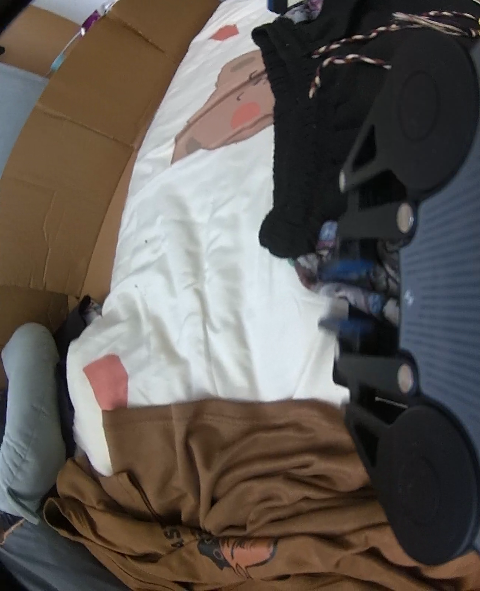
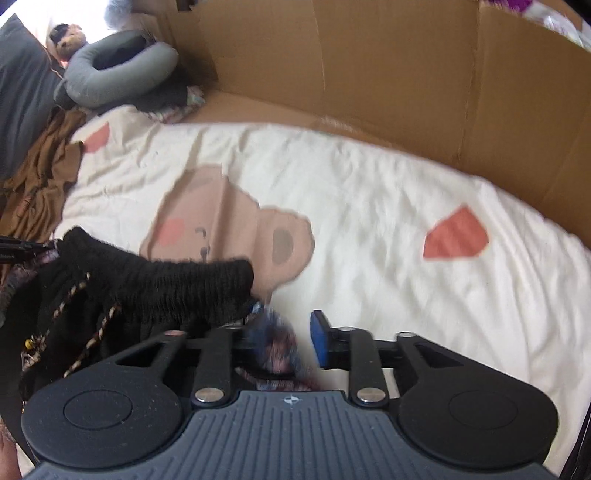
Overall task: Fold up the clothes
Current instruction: 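Lift and pull the black pants across the duvet with both grippers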
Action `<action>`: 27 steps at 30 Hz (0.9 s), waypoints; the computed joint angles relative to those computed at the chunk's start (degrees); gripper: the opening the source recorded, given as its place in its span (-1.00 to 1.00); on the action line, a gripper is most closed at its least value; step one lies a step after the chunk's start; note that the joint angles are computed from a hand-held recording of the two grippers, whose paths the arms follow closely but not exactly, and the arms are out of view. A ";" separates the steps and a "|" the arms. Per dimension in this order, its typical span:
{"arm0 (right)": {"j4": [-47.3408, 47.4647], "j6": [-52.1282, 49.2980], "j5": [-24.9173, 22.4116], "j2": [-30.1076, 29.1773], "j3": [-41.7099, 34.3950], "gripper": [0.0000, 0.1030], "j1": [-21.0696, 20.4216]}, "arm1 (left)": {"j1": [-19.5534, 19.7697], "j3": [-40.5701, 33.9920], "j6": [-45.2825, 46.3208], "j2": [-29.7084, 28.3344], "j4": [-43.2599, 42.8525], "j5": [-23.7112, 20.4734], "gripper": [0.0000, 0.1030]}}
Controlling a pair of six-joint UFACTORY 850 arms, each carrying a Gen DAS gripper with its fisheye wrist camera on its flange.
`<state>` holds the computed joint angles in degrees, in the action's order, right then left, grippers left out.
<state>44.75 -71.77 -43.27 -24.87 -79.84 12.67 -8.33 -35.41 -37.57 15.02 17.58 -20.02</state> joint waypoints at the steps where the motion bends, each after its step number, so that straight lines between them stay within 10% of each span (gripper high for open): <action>1: -0.42 0.38 -1.00 -0.63 -1.06 -0.18 0.04 | 0.55 0.16 1.93 0.37 -1.84 0.65 -0.12; 11: -3.34 0.88 -11.64 -5.43 -8.15 -0.11 0.43 | 4.10 -1.35 26.65 -1.48 -22.53 2.78 0.05; 27: -9.25 -0.94 -7.37 -7.69 -7.35 -0.09 3.43 | 4.30 -2.49 50.25 -5.93 -37.84 -0.46 -0.04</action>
